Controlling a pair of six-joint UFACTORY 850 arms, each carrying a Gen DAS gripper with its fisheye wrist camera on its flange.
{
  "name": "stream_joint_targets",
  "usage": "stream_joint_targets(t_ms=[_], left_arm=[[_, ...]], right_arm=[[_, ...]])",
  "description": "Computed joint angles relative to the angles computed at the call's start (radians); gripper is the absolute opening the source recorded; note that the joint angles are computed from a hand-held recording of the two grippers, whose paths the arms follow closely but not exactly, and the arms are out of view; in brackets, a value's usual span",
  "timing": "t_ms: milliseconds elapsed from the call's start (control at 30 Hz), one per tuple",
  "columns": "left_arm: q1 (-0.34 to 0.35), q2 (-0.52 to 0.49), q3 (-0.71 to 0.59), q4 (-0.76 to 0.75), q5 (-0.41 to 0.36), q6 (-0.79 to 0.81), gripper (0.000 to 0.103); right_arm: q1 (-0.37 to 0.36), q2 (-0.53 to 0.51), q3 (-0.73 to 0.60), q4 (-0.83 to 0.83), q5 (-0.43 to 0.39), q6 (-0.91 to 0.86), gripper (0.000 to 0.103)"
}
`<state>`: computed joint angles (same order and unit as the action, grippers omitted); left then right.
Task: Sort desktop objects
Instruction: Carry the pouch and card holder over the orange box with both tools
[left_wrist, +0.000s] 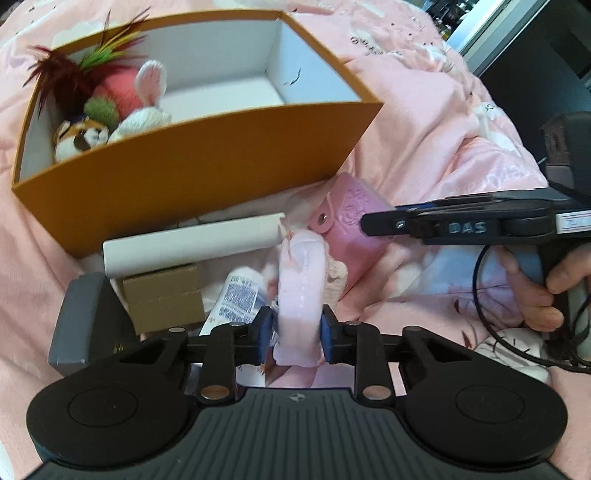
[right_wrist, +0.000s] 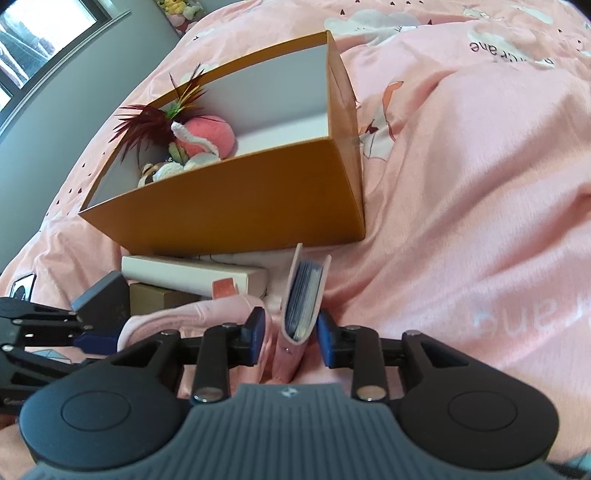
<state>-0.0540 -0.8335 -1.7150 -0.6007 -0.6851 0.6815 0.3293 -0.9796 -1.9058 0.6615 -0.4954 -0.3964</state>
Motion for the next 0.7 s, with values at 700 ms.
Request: stream_joint_targets(t_ms=[700], left_arm=[[0.011, 0.085, -0.004, -0.123, 0.136, 0.068, 0.022]], right_arm=[[-0.007, 0.137, 0.092, 0.159, 0.059, -0.280, 0.019]])
